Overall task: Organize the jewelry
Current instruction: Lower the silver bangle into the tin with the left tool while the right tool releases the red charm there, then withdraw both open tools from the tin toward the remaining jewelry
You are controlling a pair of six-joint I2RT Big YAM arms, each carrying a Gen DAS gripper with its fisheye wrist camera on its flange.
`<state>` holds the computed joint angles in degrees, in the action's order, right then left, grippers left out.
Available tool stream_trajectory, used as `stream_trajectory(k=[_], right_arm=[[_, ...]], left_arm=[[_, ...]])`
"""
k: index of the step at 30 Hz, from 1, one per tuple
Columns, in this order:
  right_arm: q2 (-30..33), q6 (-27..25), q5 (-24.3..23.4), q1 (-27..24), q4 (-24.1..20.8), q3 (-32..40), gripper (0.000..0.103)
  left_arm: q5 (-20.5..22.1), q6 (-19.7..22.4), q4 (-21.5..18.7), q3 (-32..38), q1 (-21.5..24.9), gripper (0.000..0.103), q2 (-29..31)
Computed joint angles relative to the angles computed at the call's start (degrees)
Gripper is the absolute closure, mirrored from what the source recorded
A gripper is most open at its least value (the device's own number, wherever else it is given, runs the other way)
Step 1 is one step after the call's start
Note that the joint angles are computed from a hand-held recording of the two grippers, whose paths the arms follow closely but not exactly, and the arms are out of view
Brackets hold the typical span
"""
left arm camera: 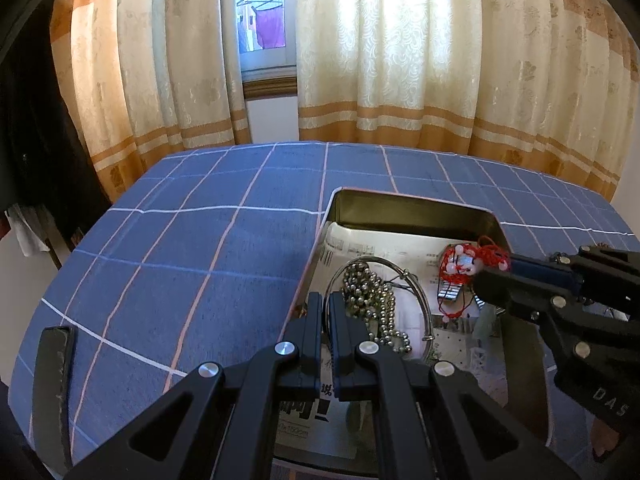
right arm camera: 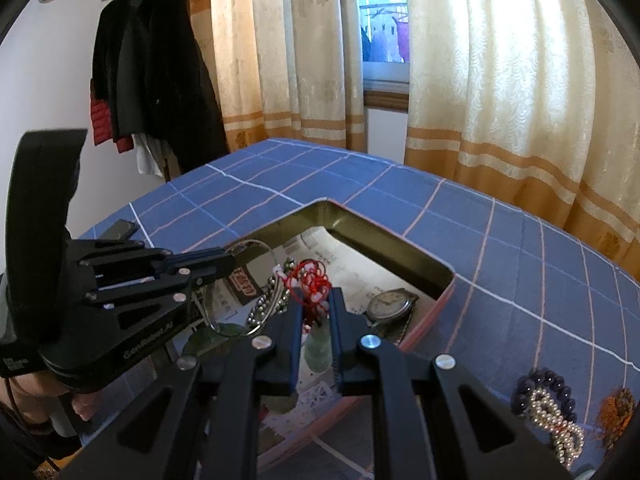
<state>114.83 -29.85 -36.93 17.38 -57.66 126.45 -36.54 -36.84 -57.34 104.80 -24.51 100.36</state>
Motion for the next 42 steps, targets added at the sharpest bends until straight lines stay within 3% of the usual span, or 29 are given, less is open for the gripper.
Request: stream_trajectory(k=[13,17,18,20,23,24,27,29,33,35,42], right_arm=[[1.28,-1.64,1.66,0.52,-2.38,1.22,0.088],[1.93,-0.07,1.11,0.16,-2.18,1.99,0.083],[2.32,0.18,0.91,0.09,-2.62,2.61,0.082],[2.32,0.56,1.06,0.06,-2.48,2.53,0.062],[0.95,0.84,0.61,-0.15,0.03,0.11,0.044],[0.03,1.33,0.51,-0.32,1.89,-1.46,0.044],[-1.42,2.6,-1.06,-1.2,4.81,-3.8,0.043],[-2.21,4.3,-2.27,-2.09,6.7,-5.14,0.034],[-3.99,7.6,-3.49,-4.18,10.23,-7.97,0.03],[-5.24,9.08,-3.59,-5.15,12.26,-10.02,0.023],[-8.14,8.58,-2.14,-7.71,14.82,-14.64,0.021]], left_arm=[[0.18,0.24,-1.15,1.47,0.74,0.1,0.87],[1.57,-1.2,0.0,0.13,1.07,0.099,-0.1],[1.73,-1.43,-0.14,0.31,1.06,0.098,-0.05],[1.46,-1.65,-0.17,0.46,0.85,0.096,-0.14],[2.34,-0.86,1.71,-0.27,0.57,0.078,-0.89],[2.86,-0.73,2.21,-0.37,0.41,0.068,-1.09],[-0.99,-0.94,1.87,0.01,-0.73,0.027,-1.38],[-2.52,0.04,4.65,-1.84,-1.24,0.026,-2.89],[-3.51,-1.96,3.66,-2.15,-1.7,0.026,-3.61],[-2.97,-2.54,3.22,-1.76,-2.03,0.026,-3.35],[-2.97,-0.13,3.61,2.09,-5.13,0.026,-0.35]])
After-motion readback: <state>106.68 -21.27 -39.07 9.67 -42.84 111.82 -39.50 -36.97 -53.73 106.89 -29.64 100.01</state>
